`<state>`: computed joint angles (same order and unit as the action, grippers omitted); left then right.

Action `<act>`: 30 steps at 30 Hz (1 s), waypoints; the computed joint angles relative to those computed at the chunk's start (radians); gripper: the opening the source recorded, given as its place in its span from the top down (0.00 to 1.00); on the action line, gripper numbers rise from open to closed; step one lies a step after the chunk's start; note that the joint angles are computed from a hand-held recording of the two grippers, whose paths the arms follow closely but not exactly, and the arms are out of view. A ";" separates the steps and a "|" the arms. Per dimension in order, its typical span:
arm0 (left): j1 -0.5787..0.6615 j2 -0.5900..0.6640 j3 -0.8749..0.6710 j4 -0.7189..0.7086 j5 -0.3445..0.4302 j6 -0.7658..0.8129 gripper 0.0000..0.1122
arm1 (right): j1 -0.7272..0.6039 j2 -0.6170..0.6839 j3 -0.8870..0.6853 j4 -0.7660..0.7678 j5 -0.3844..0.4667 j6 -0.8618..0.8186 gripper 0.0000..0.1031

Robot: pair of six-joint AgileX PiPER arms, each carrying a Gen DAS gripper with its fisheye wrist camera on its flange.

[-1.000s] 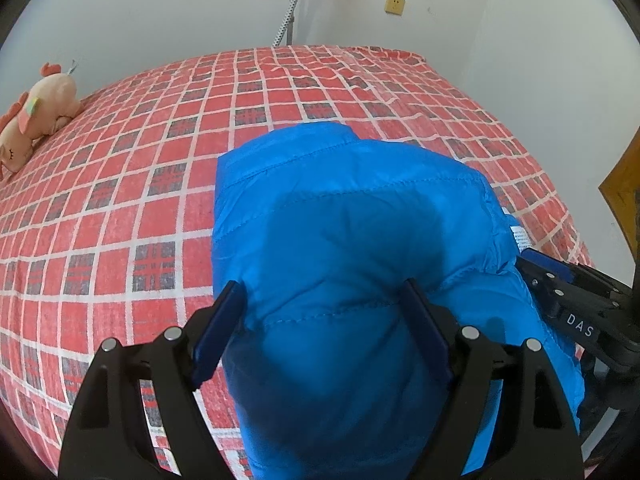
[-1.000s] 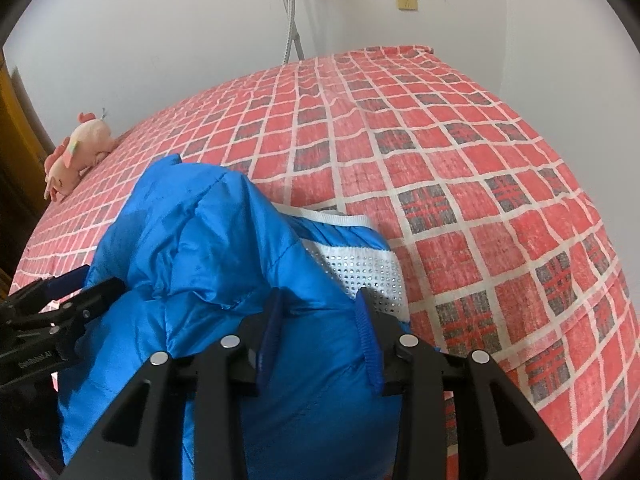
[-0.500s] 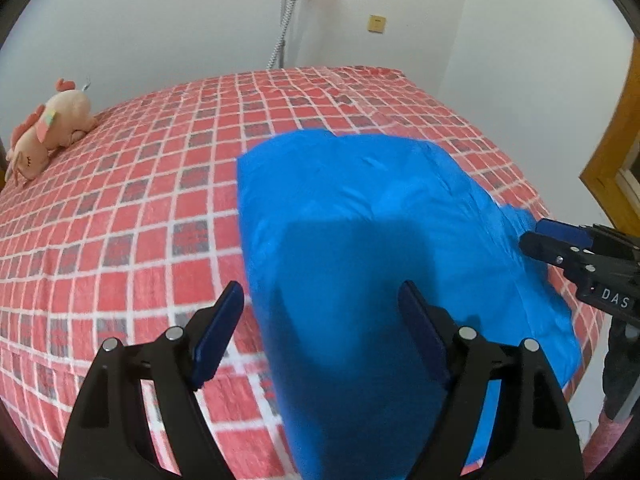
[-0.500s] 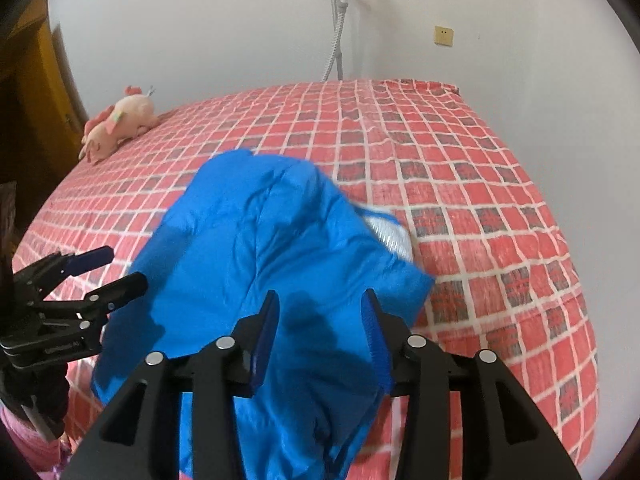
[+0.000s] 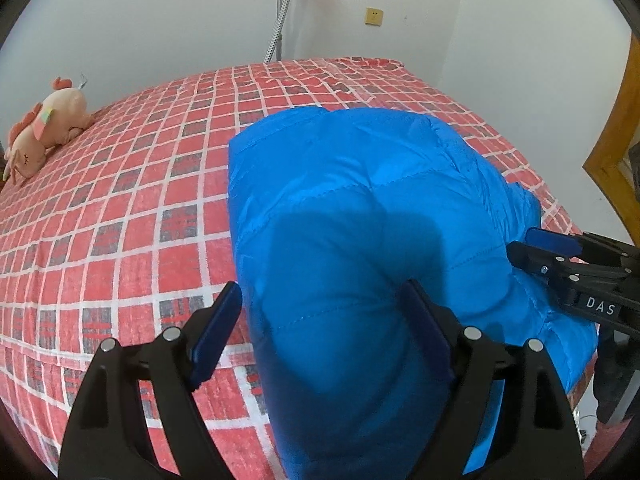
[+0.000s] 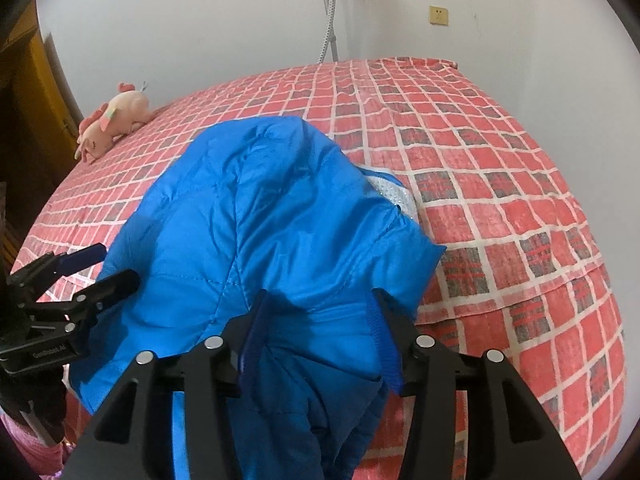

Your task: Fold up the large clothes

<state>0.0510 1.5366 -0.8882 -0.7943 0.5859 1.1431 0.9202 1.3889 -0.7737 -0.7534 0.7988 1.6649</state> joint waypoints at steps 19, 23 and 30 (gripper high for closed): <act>0.096 -0.118 -0.001 0.089 0.121 -0.033 0.24 | 0.130 -0.150 -0.068 0.130 0.188 -0.100 0.21; 0.149 -0.057 -0.084 0.124 0.249 -0.047 0.19 | 0.088 -0.161 -0.059 0.217 0.163 -0.177 0.13; 0.193 0.131 -0.256 0.171 0.449 -0.093 0.18 | -0.088 -0.172 0.030 0.469 -0.053 -0.425 0.10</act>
<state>0.2443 1.6672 -1.1446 -0.6236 1.0350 1.0501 0.8322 1.2169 -0.7442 -0.2845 0.7460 1.2402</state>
